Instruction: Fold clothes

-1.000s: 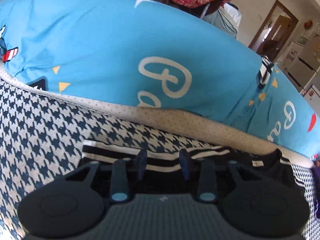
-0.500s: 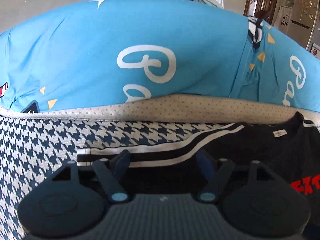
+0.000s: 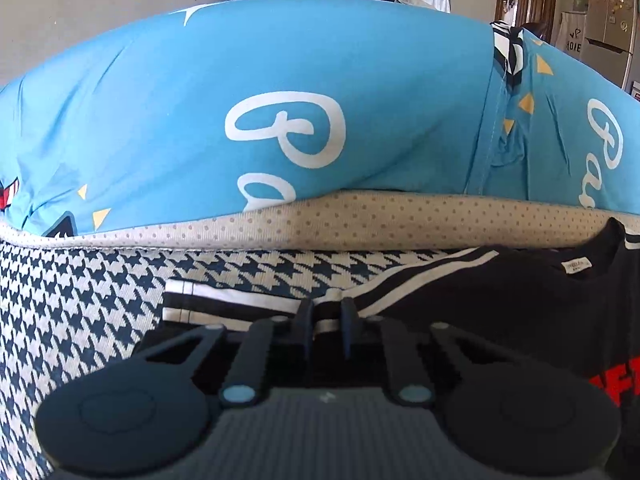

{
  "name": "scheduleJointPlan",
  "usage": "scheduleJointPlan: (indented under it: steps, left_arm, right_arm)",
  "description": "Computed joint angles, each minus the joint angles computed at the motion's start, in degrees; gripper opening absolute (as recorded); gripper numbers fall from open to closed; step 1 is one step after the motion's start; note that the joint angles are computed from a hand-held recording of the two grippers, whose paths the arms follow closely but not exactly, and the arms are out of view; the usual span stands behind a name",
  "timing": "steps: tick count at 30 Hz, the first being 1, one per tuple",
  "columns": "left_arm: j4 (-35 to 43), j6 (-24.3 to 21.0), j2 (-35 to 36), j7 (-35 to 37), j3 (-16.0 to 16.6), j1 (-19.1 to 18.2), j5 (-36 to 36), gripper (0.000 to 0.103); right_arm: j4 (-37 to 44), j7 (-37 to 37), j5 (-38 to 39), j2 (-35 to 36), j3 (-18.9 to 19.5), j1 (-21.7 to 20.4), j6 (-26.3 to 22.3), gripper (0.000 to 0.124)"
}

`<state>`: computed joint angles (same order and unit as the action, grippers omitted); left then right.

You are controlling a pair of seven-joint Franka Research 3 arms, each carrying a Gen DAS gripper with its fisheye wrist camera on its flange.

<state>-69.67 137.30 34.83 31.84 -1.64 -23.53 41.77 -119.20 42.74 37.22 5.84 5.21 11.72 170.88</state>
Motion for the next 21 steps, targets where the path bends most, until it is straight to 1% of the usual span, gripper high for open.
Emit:
scheduleJointPlan:
  steps: [3,5,9,13,14,16,18,19,20,21]
  left_arm:
    - [3.72,-3.03,2.42,-0.83,1.67,-1.95,2.73,0.009]
    - [5.71,-4.12,3.96,-2.33,2.87,-2.84,4.58,0.009]
    - [6.77,-2.42,5.47,-4.52,3.74,-2.41,6.05,0.009]
    - [6.98,-2.13,5.36,-5.19,3.25,-1.72,4.86,0.012]
    - [7.01,-2.08,5.30,-5.32,3.14,-1.56,4.50,0.016]
    - [4.17,0.61,3.05,-8.54,2.11,0.08,1.75,0.025]
    - [1.45,3.10,0.45,-11.45,1.82,1.06,0.53,0.026]
    - [0.47,3.66,-0.72,-11.57,1.72,1.27,0.60,0.031]
    - [-0.41,4.03,-1.87,-11.33,1.59,1.42,0.84,0.040]
    - [-1.24,4.37,-2.99,-11.07,1.42,1.61,1.08,0.044]
  right_arm:
    - [-0.02,-0.31,0.33,-0.08,0.02,-0.06,-0.10,0.103]
    - [0.01,-0.39,0.39,-0.09,-0.03,-0.06,-0.19,0.103]
    - [0.22,-0.79,0.68,0.03,-0.03,-0.13,-0.33,0.103]
    - [0.59,-1.62,1.44,0.45,0.17,-0.23,-0.06,0.103]
    - [0.67,-1.54,1.33,0.55,0.16,-0.20,0.00,0.103]
    - [0.75,-1.49,1.28,0.62,0.19,-0.23,0.02,0.103]
    - [0.78,-1.54,1.32,0.65,0.22,-0.28,0.00,0.103]
    - [0.81,-1.50,1.28,0.67,0.22,-0.29,-0.01,0.103]
    - [0.82,-1.33,1.10,0.69,0.19,-0.25,0.00,0.103]
    - [0.81,-1.07,0.84,0.68,0.14,-0.20,0.00,0.103]
